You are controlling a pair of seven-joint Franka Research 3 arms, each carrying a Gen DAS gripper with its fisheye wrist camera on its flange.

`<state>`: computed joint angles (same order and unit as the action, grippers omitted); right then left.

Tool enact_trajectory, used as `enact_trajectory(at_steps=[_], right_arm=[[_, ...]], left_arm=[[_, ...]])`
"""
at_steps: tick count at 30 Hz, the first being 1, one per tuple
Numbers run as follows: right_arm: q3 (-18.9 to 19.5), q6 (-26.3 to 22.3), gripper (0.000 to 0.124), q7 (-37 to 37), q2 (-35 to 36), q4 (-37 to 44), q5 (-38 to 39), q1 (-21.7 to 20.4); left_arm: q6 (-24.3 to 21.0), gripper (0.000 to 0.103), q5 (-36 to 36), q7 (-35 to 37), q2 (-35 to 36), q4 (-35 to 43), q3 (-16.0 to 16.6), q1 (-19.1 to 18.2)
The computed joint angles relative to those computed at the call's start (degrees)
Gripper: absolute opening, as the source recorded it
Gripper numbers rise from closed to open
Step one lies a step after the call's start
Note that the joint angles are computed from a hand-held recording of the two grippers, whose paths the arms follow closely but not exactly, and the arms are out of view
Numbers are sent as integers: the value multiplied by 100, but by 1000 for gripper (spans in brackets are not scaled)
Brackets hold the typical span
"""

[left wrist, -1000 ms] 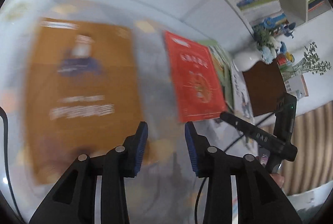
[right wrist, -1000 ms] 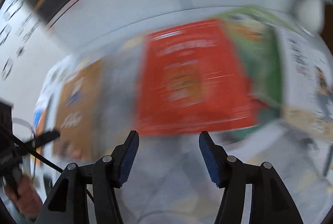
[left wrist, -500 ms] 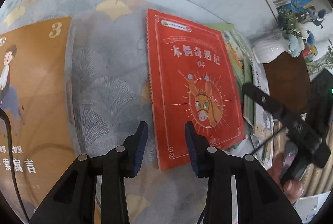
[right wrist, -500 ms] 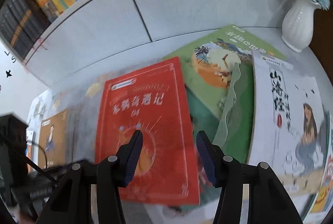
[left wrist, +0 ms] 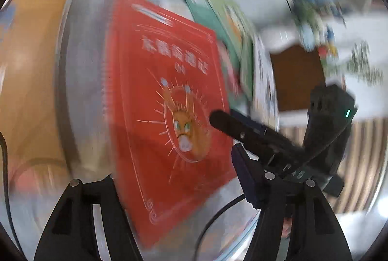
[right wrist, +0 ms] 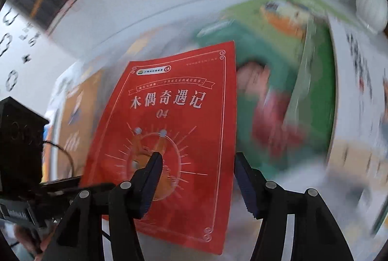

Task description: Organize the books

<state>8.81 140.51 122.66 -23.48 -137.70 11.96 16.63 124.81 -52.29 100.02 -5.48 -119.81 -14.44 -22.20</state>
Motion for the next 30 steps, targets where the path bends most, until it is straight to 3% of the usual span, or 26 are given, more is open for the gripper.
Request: enact_trajectory(at_steps=[4,8,11,15,19,22,24,26,30], right_arm=[[391,-273,59,555,-971,-740,148,308],[718,-867,59,1294,-1873,-1324,306,600],[713,-1069,59,1571,-2337,-1606,477,810],[871,-1094,59,2047,-2655,-1752,407,707],[1318,-548,60,2814,-2759,-1907,-64,307],[1364,-636,61,3043,-2617,-1844,-285,386],[1080,-313,61,2840,-2542,-1920,-67,746],[1101,-506,61,2864,-2570,-1863,-50,898],[987,-565,61,2879,-3114,-2196,347,1378]], left_arm=[[-366,47,-193,-50,-1104,-1146,79,-170],[-610,47,192,-412,-2053,-1990,244,-382],[-796,47,114,-532,-2580,-2512,571,-474],[-420,47,-19,-699,-2707,-2709,625,-506],[250,51,505,-868,-2437,-2458,351,-607],[534,48,774,-882,-2195,-2254,341,-740],[704,43,990,-1020,-2100,-2187,281,-756],[817,39,968,-945,-2172,-2252,394,-848],[465,38,36,-267,-2488,-2515,971,-1129]])
